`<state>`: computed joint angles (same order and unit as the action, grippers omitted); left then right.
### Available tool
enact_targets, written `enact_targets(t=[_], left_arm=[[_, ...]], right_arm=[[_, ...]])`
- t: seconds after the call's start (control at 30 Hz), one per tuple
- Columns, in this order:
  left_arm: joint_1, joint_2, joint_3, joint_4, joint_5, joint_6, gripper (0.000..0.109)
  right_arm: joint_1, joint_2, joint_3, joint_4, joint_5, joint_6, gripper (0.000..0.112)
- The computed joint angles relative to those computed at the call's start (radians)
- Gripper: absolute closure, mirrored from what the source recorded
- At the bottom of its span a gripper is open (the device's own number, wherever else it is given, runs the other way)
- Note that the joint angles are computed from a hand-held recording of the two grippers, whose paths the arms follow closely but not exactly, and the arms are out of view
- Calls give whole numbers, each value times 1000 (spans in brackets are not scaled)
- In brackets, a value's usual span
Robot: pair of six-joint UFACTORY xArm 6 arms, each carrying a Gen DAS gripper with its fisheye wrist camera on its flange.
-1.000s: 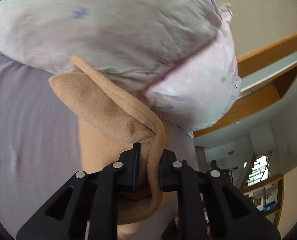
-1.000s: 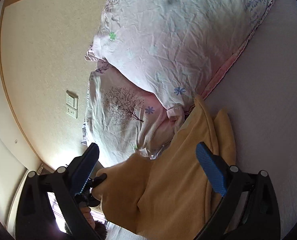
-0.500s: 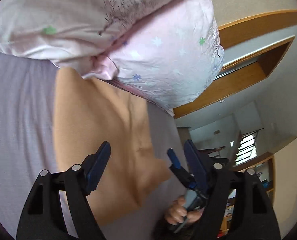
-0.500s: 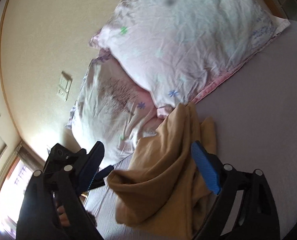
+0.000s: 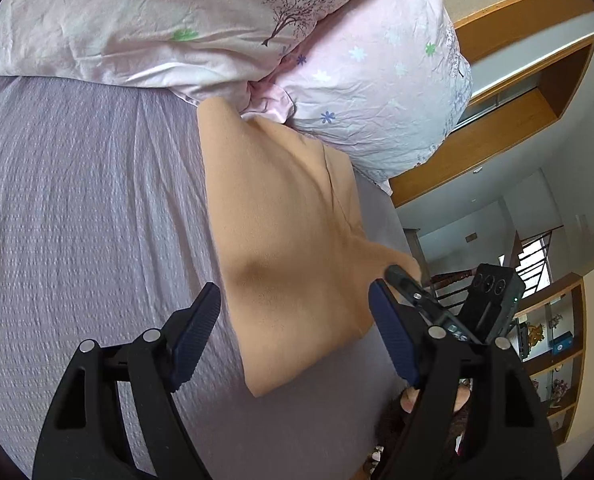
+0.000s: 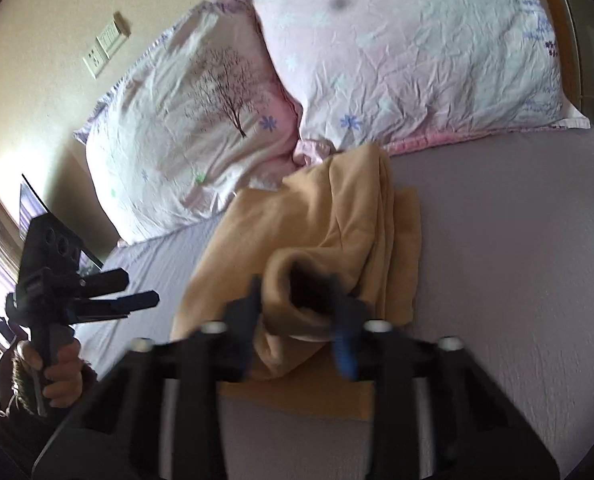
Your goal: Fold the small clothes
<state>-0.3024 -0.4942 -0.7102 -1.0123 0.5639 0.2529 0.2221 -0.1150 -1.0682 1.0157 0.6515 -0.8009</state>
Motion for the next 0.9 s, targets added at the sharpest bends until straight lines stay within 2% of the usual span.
enact_targets(t=[0.17,0.27,0.3,0.37,0.4,0.43,0.47,0.53,0.67,0.7,0.8,0.87,0.9], left_arm=[[-6,-13,28,-7,-9,20,32],[5,5,26,11,5,18,32],[7,12,24,6,14,22,32],[8,20,25,-24,28,57,31],[3,21,28,-35,24,76,30],[-2,25,29,-42,20,93,28],[-7,28,30,-56,16,116,27],[-13,37,29,-89,13,167,27],[-45,40,41,-45,-48,169,27],[-47,41,41,-33,-58,156,27],[-37,67,16,6,-71,104,25],[-29,100,-14,44,-81,57,23],[-21,125,-35,45,-76,51,22]], right_arm=[[-63,-105,104,145,18,-91,105],[-58,-87,133,-31,48,18,103],[-67,-74,125,-48,71,40,99],[-115,-51,79,37,144,42,88],[-140,-39,52,116,161,19,69],[-149,-21,18,160,153,5,63],[-144,13,-27,161,133,7,64],[-113,123,-153,40,79,119,71],[-86,339,-382,-101,135,280,76],[-77,376,-419,-116,142,283,109],[-65,403,-430,-128,32,313,108],[-80,397,-411,-125,29,347,107],[-91,388,-400,-108,53,331,100]])
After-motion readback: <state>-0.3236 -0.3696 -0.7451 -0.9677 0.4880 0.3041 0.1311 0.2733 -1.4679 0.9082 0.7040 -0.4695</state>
